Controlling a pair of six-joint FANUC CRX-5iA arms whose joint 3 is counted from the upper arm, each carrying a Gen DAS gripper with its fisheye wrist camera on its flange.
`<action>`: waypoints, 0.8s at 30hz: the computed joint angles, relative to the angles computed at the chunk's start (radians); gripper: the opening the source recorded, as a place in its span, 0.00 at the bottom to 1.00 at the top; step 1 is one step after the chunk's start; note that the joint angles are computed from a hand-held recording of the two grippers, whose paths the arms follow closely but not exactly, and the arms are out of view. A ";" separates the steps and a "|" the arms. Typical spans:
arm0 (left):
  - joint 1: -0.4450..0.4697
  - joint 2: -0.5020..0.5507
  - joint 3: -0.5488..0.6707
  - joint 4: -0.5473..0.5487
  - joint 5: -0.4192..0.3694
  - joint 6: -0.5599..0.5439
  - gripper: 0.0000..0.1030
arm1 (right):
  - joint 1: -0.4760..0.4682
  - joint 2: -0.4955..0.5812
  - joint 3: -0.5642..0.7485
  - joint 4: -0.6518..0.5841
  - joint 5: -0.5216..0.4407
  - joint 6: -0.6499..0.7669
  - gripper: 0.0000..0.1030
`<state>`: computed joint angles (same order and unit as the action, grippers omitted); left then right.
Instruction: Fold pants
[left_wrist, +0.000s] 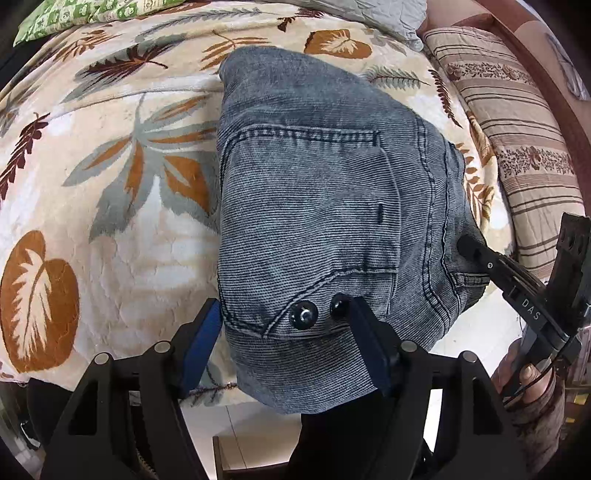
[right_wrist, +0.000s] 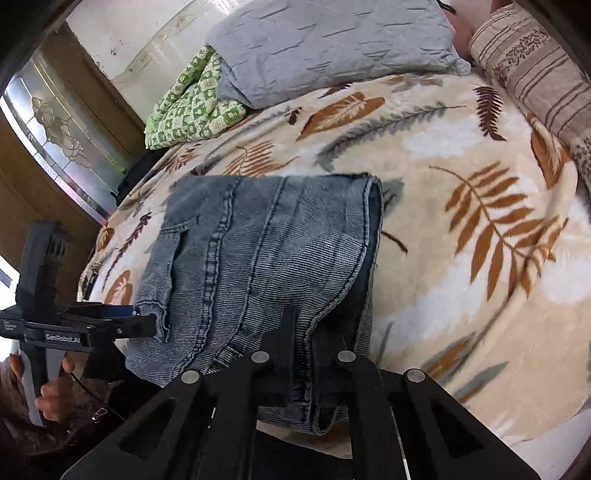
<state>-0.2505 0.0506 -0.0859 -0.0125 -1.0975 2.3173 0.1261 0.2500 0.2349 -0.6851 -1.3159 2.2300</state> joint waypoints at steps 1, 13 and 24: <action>0.005 -0.003 -0.009 0.009 0.007 -0.004 0.72 | 0.002 0.004 -0.003 0.003 0.005 -0.004 0.06; 0.029 -0.025 -0.046 0.054 0.024 -0.021 0.77 | 0.010 0.015 0.005 0.023 -0.011 -0.078 0.14; 0.228 -0.178 -0.203 0.278 0.115 -0.213 0.72 | -0.100 0.149 0.196 -0.147 -0.108 -0.205 0.58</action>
